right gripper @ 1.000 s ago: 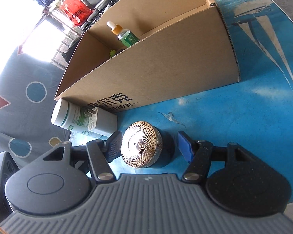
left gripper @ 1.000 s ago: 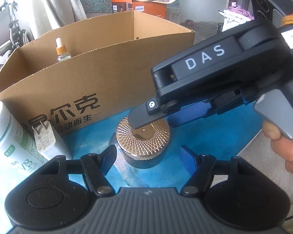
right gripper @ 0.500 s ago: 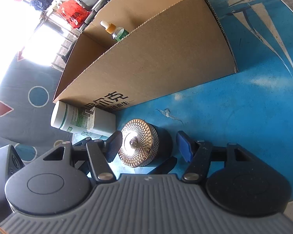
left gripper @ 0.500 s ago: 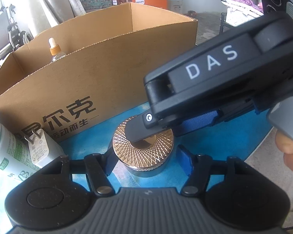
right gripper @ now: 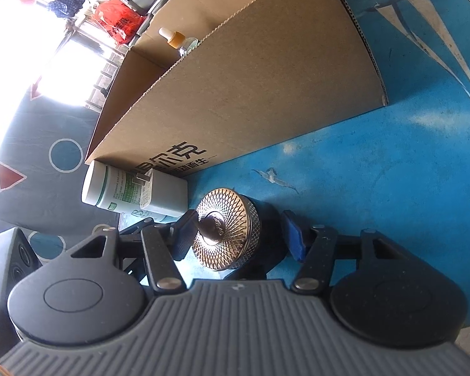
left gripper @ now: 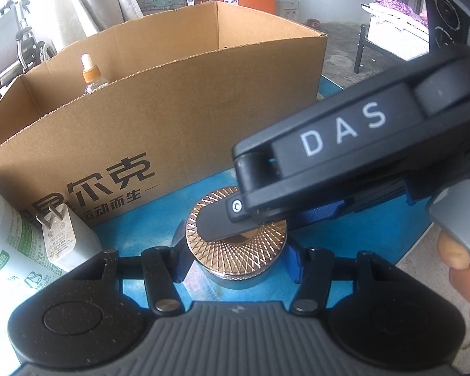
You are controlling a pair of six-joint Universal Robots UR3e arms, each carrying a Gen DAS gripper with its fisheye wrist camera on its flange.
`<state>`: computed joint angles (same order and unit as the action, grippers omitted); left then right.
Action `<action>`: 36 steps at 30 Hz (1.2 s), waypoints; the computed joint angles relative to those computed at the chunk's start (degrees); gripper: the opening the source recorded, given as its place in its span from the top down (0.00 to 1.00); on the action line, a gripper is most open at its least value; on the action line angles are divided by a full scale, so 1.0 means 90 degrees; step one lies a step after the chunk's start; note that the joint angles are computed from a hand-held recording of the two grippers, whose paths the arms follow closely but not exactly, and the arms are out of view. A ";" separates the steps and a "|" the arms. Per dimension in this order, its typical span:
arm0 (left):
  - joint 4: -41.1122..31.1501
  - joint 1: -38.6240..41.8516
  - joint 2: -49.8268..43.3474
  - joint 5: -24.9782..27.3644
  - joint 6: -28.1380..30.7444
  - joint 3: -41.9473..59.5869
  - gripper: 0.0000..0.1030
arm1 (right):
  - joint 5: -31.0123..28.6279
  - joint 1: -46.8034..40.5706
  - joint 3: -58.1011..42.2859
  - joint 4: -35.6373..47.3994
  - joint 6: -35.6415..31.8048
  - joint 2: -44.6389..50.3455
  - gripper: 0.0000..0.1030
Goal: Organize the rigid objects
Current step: 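Close the right gripper on the gold lid of the jar, then lift the gold-lidded jar and carry it over the box wall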
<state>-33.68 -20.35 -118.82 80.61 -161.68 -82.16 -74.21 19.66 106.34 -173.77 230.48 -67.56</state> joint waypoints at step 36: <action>0.0758 0.0236 0.1574 -0.0008 -0.0151 -0.0466 0.44 | -0.1097 0.0569 -0.2122 0.1826 -0.1198 -0.0678 0.47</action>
<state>-26.86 -18.23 -104.65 80.54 -163.04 -86.35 -84.08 24.78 87.25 -157.34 219.70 -73.66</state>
